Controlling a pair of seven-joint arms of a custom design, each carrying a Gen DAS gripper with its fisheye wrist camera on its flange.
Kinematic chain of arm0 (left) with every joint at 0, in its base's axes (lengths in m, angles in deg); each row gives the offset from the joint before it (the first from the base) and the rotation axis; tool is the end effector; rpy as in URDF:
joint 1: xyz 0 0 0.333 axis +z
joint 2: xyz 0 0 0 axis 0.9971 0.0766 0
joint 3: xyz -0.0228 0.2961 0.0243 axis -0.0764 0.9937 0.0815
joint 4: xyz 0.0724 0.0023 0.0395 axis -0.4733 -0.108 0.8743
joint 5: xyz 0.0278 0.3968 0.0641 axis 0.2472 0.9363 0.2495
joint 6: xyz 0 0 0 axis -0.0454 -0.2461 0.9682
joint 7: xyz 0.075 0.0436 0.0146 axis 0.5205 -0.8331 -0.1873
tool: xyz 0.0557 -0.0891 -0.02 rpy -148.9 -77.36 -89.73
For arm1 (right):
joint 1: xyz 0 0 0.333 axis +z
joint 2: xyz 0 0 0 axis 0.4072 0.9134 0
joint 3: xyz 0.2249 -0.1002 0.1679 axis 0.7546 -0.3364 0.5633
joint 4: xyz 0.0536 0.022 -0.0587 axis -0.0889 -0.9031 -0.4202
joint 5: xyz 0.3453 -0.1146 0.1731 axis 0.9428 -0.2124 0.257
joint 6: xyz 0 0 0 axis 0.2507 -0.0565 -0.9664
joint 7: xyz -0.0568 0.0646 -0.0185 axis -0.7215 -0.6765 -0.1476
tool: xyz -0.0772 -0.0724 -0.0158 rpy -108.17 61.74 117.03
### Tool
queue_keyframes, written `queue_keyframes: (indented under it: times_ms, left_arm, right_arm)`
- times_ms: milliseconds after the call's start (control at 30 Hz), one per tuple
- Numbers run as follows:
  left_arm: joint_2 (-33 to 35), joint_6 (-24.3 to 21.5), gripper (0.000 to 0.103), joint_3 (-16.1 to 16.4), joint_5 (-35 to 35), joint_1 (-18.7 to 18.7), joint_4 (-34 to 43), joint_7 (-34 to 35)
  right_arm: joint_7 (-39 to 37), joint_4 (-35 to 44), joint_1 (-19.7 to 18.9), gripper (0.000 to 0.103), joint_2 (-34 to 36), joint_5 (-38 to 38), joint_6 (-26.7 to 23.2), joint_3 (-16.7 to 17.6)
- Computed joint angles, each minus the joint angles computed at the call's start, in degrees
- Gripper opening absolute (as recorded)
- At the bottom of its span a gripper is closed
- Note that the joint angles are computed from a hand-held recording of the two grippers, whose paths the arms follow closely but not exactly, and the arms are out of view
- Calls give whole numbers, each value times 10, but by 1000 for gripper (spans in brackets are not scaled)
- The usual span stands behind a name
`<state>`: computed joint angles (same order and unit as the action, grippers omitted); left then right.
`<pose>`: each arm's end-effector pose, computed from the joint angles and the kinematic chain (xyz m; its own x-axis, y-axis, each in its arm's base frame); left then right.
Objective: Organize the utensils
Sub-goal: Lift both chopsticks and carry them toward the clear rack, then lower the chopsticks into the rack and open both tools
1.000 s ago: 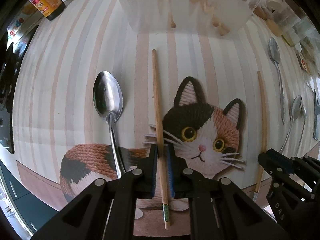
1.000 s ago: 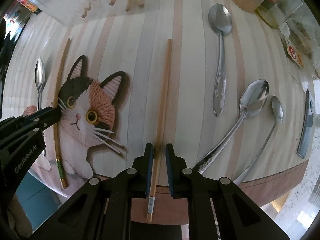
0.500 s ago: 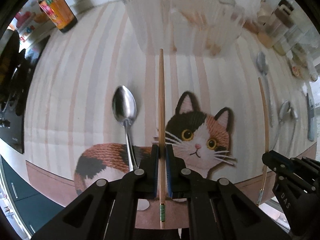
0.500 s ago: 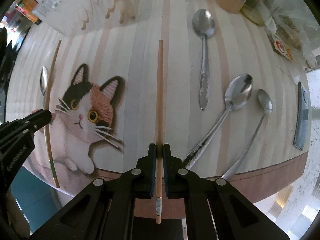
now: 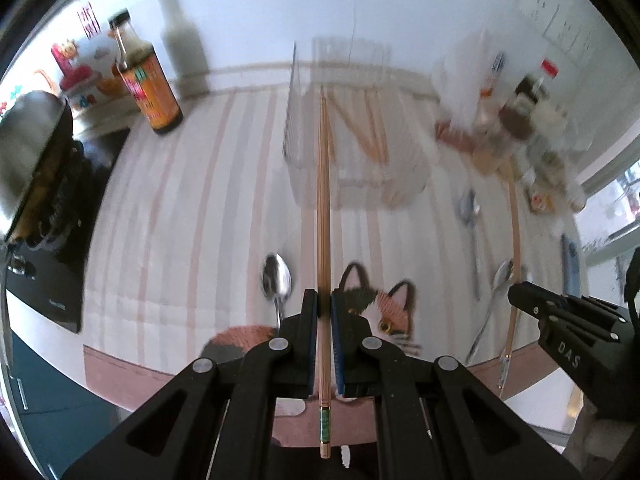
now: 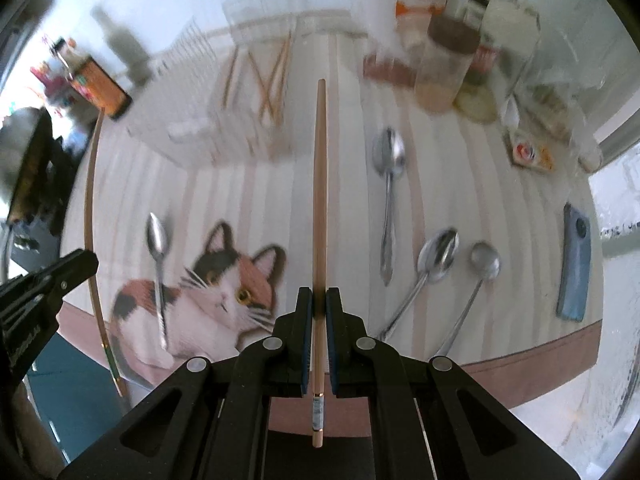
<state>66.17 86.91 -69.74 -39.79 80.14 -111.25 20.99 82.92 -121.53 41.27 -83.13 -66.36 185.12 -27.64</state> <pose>0.4777 -0.1265 0.4873 -0.4227 -0.9045 0.0575 -0.8563 0.3778 -0.3521 0.4114 0.1505 0.4540 -0.3653 -0.9223 -0.1261 -0.8975 0.3849 -0.2152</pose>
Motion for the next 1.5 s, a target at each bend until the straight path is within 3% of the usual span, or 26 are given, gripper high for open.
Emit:
queue_keyframes:
  times_ms: [233, 467, 600, 833, 1067, 1167, 1233, 1300, 1367, 1500]
  left_arm:
    - [48, 3, 4, 5, -31, -5, 88, 3]
    - [178, -38, 4, -3, -53, -8, 260, -31]
    - [288, -87, 4, -11, -29, -13, 392, -63]
    - [467, -194, 4, -12, 31, -36, 614, -112]
    - [548, -258, 7, -3, 76, -55, 715, -142]
    - [539, -242, 9, 4, 101, -62, 701, -145]
    - [521, -218, 13, 9, 118, -65, 675, -148]
    - [495, -185, 25, 11, 126, -62, 635, -153]
    - [459, -133, 51, 17, 143, -61, 578, -161]
    - [379, -14, 77, 27, 184, -55, 449, -186]
  right_arm:
    - [-30, 66, -20, 7, 22, -8, 27, -17]
    - [-90, 171, -34, 7, 116, 25, 67, -39]
    - [-132, 244, -47, 7, 194, 63, 74, -44]
    - [-171, 385, -87, 7, 343, 110, 43, -34]
    - [-193, 457, -115, 7, 420, 148, 16, -15]
    - [-198, 481, -124, 8, 441, 160, -4, -10]
    - [-196, 487, -124, 14, 448, 158, -11, -9]
    - [-194, 481, -122, 24, 444, 150, -8, -9]
    - [-190, 467, -119, 30, 434, 136, -3, -11]
    - [-165, 419, -110, 42, 394, 103, 16, -18]
